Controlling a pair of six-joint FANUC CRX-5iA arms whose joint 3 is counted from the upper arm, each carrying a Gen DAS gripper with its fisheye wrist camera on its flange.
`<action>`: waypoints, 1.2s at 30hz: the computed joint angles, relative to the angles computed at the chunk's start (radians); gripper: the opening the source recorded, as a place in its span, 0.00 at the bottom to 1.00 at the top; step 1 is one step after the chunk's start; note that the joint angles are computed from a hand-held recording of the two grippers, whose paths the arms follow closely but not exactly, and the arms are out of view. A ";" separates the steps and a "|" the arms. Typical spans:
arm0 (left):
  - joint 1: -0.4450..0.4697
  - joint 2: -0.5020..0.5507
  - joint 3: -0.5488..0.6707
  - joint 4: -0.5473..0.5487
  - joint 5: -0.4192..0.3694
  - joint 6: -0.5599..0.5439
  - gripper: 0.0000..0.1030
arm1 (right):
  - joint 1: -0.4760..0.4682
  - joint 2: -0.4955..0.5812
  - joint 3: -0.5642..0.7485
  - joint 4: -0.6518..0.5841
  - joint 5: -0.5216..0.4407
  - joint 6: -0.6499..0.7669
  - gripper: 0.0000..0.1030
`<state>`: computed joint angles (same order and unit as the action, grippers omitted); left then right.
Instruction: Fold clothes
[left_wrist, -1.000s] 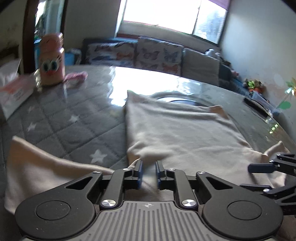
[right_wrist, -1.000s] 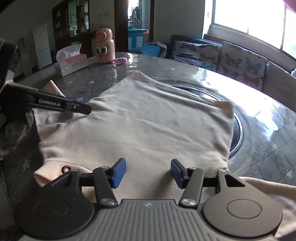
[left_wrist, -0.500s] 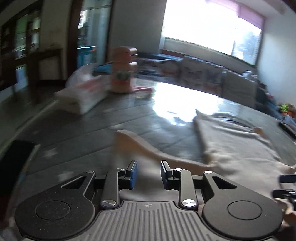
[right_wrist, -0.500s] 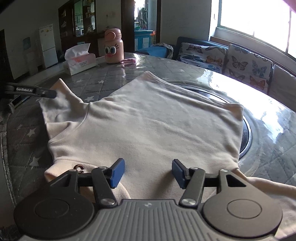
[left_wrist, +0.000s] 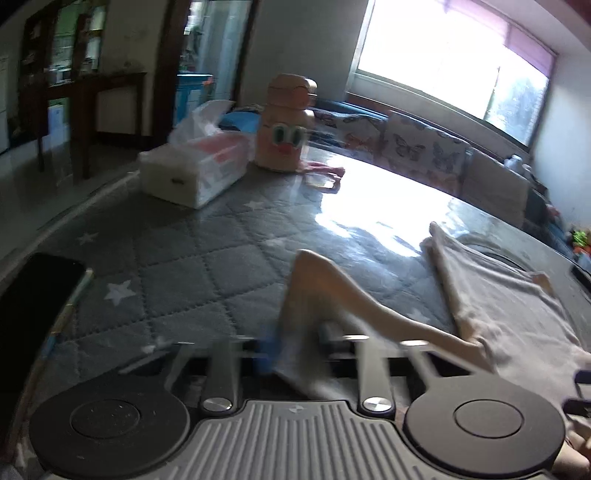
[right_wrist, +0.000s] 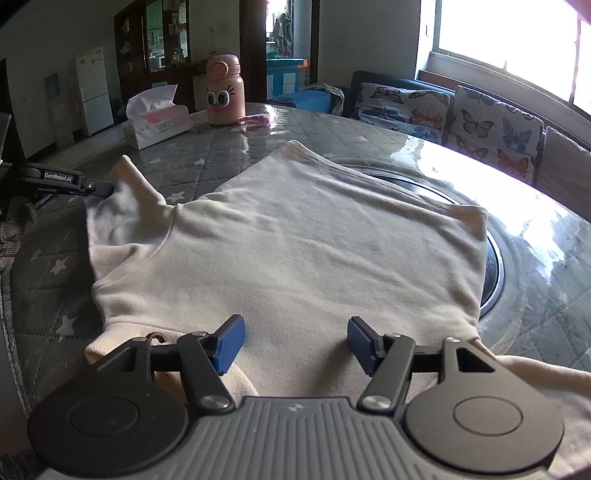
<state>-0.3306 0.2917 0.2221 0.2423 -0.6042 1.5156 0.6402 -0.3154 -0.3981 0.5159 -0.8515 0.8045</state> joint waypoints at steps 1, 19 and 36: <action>-0.006 -0.011 -0.017 0.014 0.022 -0.025 0.07 | 0.000 -0.001 -0.001 0.000 0.000 -0.002 0.61; -0.115 -0.098 -0.231 0.450 0.125 -0.631 0.30 | -0.002 -0.009 -0.007 -0.006 0.008 -0.009 0.63; -0.090 0.079 0.075 0.148 -0.058 -0.063 0.31 | 0.001 -0.006 -0.014 0.010 0.011 -0.029 0.64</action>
<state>-0.4210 0.3709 0.2969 0.3902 -0.6625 1.4527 0.6416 -0.3214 -0.4117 0.5262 -0.8409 0.7752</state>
